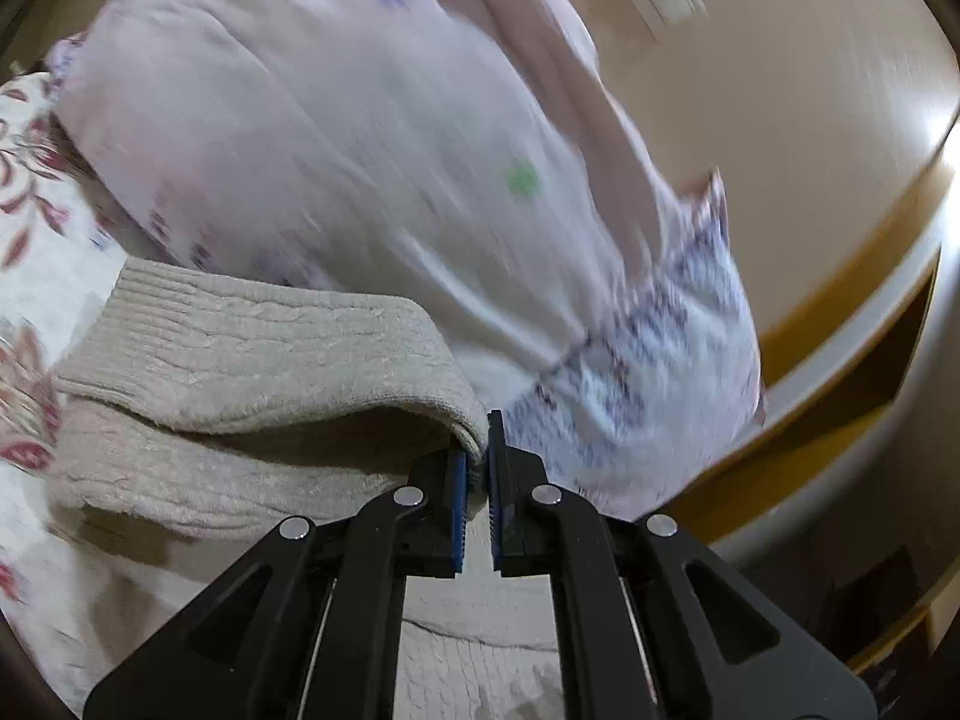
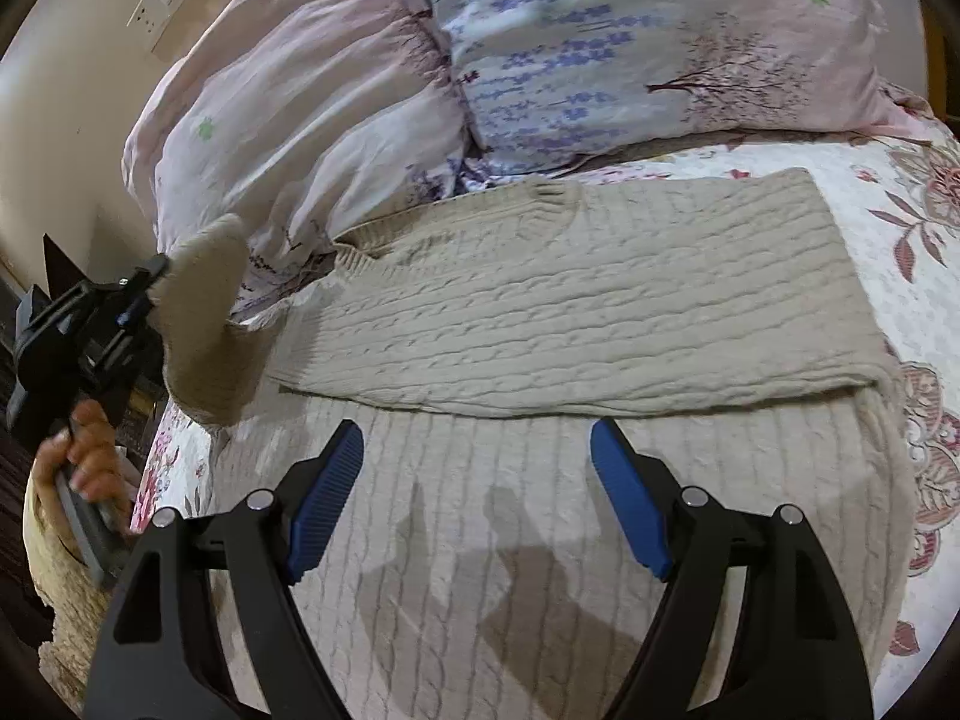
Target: Fold small clothes
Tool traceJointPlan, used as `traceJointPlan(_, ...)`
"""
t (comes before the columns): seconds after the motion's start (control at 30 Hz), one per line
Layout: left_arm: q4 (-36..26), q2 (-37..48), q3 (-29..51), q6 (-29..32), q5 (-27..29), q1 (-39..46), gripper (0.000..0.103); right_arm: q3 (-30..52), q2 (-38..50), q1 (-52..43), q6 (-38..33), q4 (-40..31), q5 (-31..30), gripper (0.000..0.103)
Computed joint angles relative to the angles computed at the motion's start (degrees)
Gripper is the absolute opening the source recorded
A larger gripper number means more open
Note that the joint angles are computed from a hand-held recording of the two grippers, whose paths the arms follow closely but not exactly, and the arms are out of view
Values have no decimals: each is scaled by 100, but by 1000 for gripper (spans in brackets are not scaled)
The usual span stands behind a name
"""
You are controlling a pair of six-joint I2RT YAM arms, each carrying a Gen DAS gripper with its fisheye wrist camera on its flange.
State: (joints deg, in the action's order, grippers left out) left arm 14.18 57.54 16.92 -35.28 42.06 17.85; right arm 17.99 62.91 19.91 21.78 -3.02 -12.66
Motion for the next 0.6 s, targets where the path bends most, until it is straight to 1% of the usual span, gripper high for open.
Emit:
traceJointPlan(0.07,242,122,-62,-67,-502,-574,5,-50,-90,-111,-45,-40,-36,78)
traceJointPlan(0.1,375,225,-107,-76,-841,-976,5,-67,-113,-161,-66,-50,-58,78)
traceJointPlan(0.13,465,330,-109,-97,-1031,-1210,5,-86,-141,-199,-78,-54,-78,78)
traceJointPlan(0.23,844,937,-158,-132,-1490,-1907,5,-132,-190,-267,-106,-34,-120,78)
traceJointPlan(0.33,1109,1571,-124,-167,-1736,-2305,5,-129,-213,-274,-127,-51,-125,78)
traceJointPlan(0.43,1053,1917,-46,-61,-1676,-2446,5,-91,-312,-211,-174,-161,-18,78)
traceJointPlan(0.5,709,1930,25,117,-1428,-2380,6,3,-359,-126,-207,-267,108,78)
traceJointPlan(0.53,693,1934,-12,153,-1318,-2343,8,51,-378,-84,-218,-304,162,78)
traceJointPlan(0.57,597,1859,-70,228,-1086,-2214,15,128,-417,-6,-232,-358,247,78)
traceJointPlan(0.6,428,1730,-151,373,-723,-1992,19,203,-449,70,-262,-402,315,78)
